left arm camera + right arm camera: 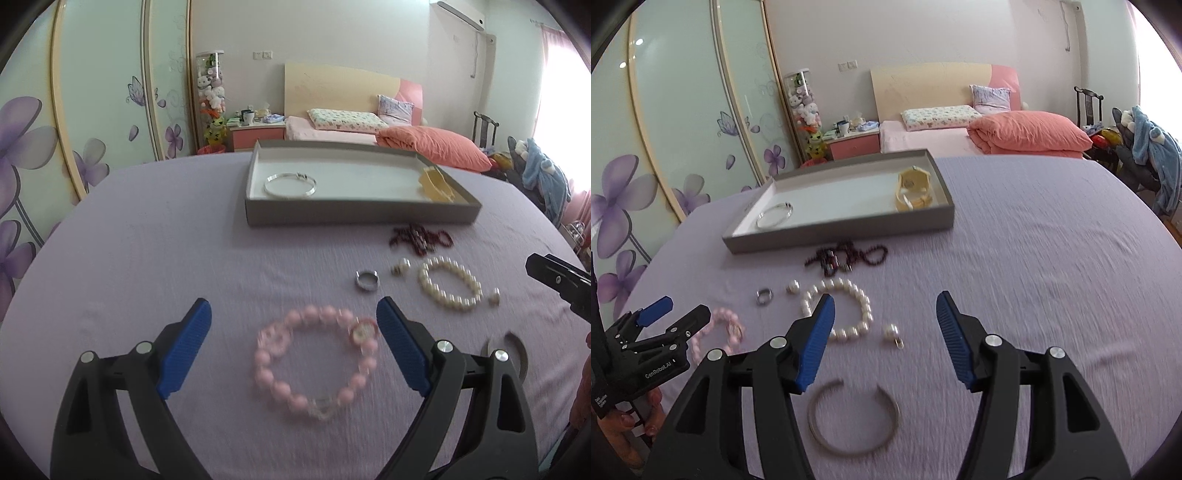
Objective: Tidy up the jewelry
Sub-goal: 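Withdraw both tools from the tray toward the remaining jewelry, then grasp the pink beaded bracelet with the left tool while the right tool grasps the gray cuff bangle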
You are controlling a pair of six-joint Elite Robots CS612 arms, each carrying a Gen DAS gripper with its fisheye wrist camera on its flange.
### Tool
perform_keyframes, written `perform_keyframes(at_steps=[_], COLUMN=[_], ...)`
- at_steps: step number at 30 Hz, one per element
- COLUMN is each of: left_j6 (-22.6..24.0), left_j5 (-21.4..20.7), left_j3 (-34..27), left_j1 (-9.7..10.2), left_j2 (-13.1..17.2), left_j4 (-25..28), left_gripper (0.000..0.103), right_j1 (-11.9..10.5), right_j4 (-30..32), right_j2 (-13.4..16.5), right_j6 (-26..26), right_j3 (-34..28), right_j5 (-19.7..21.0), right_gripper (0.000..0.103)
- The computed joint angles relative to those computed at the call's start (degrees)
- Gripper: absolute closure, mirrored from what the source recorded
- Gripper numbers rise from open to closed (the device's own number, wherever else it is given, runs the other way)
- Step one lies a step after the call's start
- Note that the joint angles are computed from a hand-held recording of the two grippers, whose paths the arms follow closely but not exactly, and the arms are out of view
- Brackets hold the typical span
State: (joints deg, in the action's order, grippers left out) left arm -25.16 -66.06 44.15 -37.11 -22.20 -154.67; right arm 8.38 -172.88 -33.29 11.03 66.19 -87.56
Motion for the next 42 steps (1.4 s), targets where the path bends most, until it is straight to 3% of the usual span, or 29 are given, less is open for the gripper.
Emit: perform_keyframes(at_steps=[4, 10, 15, 29, 34, 42], left_j6=[-0.7, -0.4, 0.9, -1.0, 0.0, -0.6], left_j5=[-1.0, -2.1, -3.5, -8.0, -6.7, -6.4], left_j3=[2.3, 3.3, 1.2, -2.1, -4.1, -5.1], left_j1=[-0.06, -0.26, -0.26, 0.73, 0.41, 0.58], left_j2=[-1.1, -1.7, -0.7, 0.6, 1.4, 1.9], left_j4=[-2.1, -0.8, 5.6, 10.0, 13.0, 13.8], left_gripper=[0.014, 0.014, 0.014, 0.014, 0.014, 0.015], right_j1=[0.0, 0.1, 0.6, 1.1, 1.3, 1.5], right_j4=[-0.7, -0.8, 0.7, 3.0, 3.4, 3.9], right_j2=[-0.8, -1.6, -1.4, -0.8, -0.8, -1.0], right_j6=[0.7, 0.4, -1.0, -1.9, -2.6, -3.5], right_j3=[2.7, 5.3, 5.4, 4.3, 4.1, 4.3], right_j5=[0.4, 1.1, 0.3, 0.0, -0.6, -1.0], right_gripper=[0.039, 0.032, 0.032, 0.032, 0.032, 0.032])
